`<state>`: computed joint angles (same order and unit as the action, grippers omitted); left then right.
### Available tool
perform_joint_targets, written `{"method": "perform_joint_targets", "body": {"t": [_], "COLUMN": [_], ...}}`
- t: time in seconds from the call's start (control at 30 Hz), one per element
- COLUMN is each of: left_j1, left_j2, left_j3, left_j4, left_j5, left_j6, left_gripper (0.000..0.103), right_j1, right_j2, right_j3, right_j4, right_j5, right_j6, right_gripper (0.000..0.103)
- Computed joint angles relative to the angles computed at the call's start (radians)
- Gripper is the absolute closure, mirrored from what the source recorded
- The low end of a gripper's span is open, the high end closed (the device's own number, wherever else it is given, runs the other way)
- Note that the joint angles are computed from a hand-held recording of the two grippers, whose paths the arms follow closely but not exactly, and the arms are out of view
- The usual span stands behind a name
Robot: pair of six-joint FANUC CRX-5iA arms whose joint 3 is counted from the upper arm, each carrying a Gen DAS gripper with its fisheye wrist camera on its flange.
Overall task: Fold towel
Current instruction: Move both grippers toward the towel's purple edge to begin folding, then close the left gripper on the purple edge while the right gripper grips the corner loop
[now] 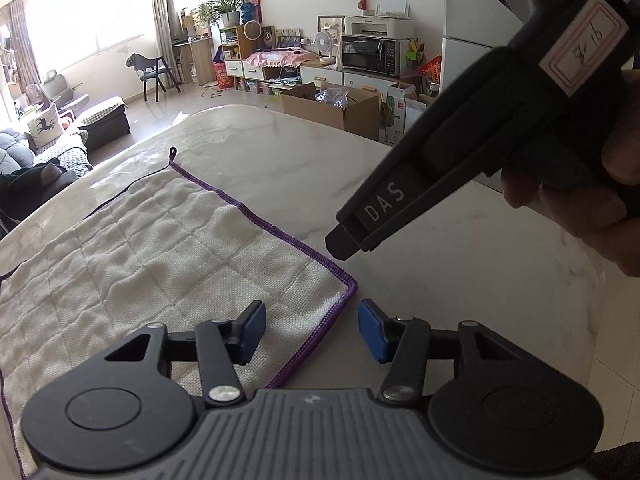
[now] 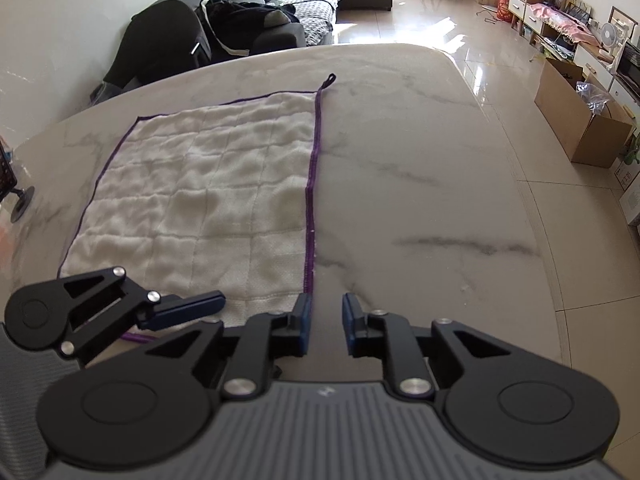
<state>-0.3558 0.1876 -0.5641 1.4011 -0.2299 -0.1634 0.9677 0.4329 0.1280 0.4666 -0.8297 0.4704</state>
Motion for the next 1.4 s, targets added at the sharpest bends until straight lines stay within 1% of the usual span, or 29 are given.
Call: {"method": "perform_joint_targets", "body": {"t": [0.03, 0.07, 0.1, 0.13, 0.17, 0.2, 0.23, 0.33, 0.4, 0.47, 0.53, 0.67, 0.77, 0.87, 0.97, 1.17, 1.3, 1.4], "left_j1": [0.007, 0.016, 0.016, 0.016, 0.014, 0.008, -0.001, -0.028, -0.036, -0.038, -0.035, -0.036, -0.011, 0.004, 0.022, 0.044, 0.054, 0.077], "left_j2": [0.006, 0.012, 0.015, 0.017, 0.018, 0.017, 0.015, 0.008, -0.003, -0.014, -0.021, -0.046, -0.065, -0.08, -0.095, -0.119, -0.13, -0.136], "left_j3": [0.008, 0.015, 0.018, 0.02, 0.02, 0.016, 0.008, -0.012, -0.021, -0.028, -0.027, -0.041, -0.054, -0.064, -0.074, -0.091, -0.102, -0.107], "left_j4": [-0.017, -0.042, -0.047, -0.054, -0.053, -0.022, 0.033, 0.198, 0.269, 0.311, 0.323, 0.368, 0.326, 0.305, 0.263, 0.243, 0.208, 0.162], "left_j5": [-0.018, -0.035, -0.031, -0.028, -0.024, -0.017, -0.009, 0.014, 0.021, 0.025, 0.027, 0.038, 0.023, 0.019, 0.016, 0.007, 0.015, 0.002], "left_j6": [0.01, 0.03, 0.037, 0.046, 0.048, 0.031, 0.01, -0.055, -0.08, -0.09, -0.08, -0.087, -0.032, 0.002, 0.049, 0.09, 0.118, 0.169], "left_gripper": [0.075, 0.081, 0.088, 0.093, 0.094, 0.096, 0.096, 0.097, 0.097, 0.097, 0.097, 0.097, 0.097, 0.097, 0.097, 0.097, 0.097, 0.097], "right_j1": [-0.002, -0.003, -0.005, -0.007, -0.009, -0.012, -0.015, -0.025, -0.035, -0.043, -0.056, -0.085, -0.107, -0.131, -0.144, -0.168, -0.182, -0.193], "right_j2": [-0.003, -0.004, -0.007, -0.009, -0.01, -0.01, -0.009, -0.003, 0.008, 0.019, 0.045, 0.081, 0.124, 0.167, 0.201, 0.284, 0.343, 0.388], "right_j3": [-0.006, -0.009, -0.016, -0.021, -0.024, -0.028, -0.03, -0.025, -0.004, 0.017, 0.063, 0.143, 0.223, 0.304, 0.366, 0.518, 0.625, 0.707], "right_j4": [0.004, 0.009, 0.016, 0.022, 0.026, 0.035, 0.043, 0.059, 0.052, 0.044, 0.028, -0.046, -0.093, -0.14, -0.161, -0.223, -0.269, -0.305], "right_j5": [0.004, 0.007, 0.012, 0.017, 0.02, 0.024, 0.026, 0.03, 0.032, 0.029, 0.017, 0.024, 0.003, -0.016, -0.037, -0.091, -0.137, -0.172], "right_j6": [-0.008, -0.013, -0.021, -0.028, -0.032, -0.04, -0.048, -0.057, -0.04, -0.023, 0.011, 0.082, 0.125, 0.16, 0.182, 0.239, 0.276, 0.298], "right_gripper": [0.075, 0.073, 0.068, 0.062, 0.058, 0.05, 0.044, 0.04, 0.038, 0.037, 0.037, 0.037, 0.037, 0.037, 0.037, 0.037, 0.039, 0.043]}}
